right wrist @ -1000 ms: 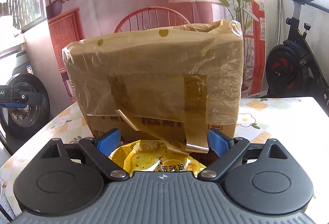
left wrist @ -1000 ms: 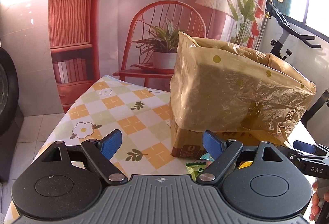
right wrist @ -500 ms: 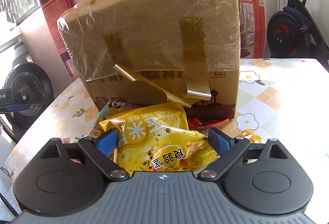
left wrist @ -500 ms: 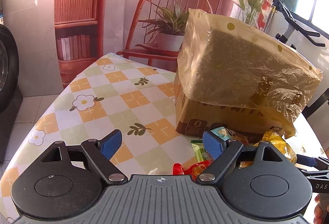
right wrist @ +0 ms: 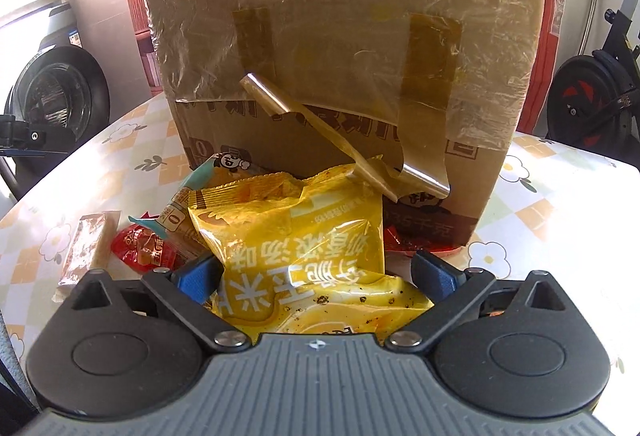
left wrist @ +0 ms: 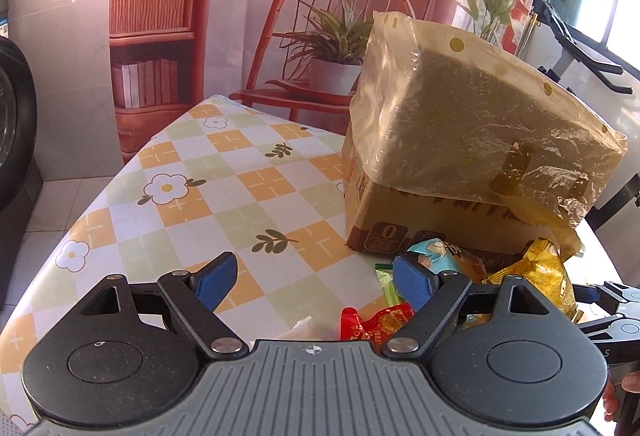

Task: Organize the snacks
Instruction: 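Grasp the yellow chip bag with the right tool while the left tool returns to the pile, then lift the yellow bag with the right tool while the left tool approaches the red packet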

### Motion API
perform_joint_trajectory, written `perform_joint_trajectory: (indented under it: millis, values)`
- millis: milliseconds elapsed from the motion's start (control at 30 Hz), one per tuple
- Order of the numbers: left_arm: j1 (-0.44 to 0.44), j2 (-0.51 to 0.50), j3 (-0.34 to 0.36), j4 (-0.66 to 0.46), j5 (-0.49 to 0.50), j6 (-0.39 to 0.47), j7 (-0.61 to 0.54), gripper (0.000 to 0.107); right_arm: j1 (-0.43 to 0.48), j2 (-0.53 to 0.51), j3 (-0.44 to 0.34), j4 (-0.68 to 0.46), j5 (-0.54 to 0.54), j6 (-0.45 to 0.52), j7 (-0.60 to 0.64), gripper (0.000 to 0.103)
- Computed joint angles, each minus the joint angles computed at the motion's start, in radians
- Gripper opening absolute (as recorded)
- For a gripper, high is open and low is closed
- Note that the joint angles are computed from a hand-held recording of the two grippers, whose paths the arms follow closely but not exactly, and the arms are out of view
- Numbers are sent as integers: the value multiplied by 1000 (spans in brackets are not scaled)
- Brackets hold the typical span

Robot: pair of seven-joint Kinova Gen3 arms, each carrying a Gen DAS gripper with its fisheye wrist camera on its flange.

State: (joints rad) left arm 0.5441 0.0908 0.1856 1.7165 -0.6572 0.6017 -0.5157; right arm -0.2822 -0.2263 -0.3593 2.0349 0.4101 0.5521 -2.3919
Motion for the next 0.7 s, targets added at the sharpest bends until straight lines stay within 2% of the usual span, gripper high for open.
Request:
perform_joint_trajectory:
  millis: [67,100,167,200,267,333,400,467,533,600,700]
  values:
    - [17,0,-24,3,27,-8,-23,86,-6,-3,23,18,-27,-41,12,91]
    - [46,0,-61,7,42,-20,-32,86,-6,-9,31,31,-41,-66,14,82]
    - [73,1,-101,13,83,-30,-60,85,-11,-21,47,48,-80,-103,40,79]
    - [65,3,-93,14,89,-28,-64,84,-8,-27,43,50,-92,-106,48,79]
    - [-3,5,-30,20,124,-34,-103,76,6,-44,28,62,-103,-123,52,77]
    - [-82,2,38,42,173,-79,-176,68,30,-62,4,73,-109,-134,45,77]
    - [-175,1,122,67,185,-130,-256,66,62,-79,-26,80,-108,-137,29,76]
    - [-268,10,201,82,203,-185,-338,59,79,-93,-39,82,-115,-135,26,76]
    - [-360,39,283,63,260,-201,-419,53,93,-101,-49,79,-120,-128,29,76]
    - [-453,77,374,34,308,-206,-500,40,104,-105,-57,77,-123,-122,31,76]
    - [-547,156,488,-18,352,-210,-622,37,142,-107,-91,72,-115,-111,-4,76]
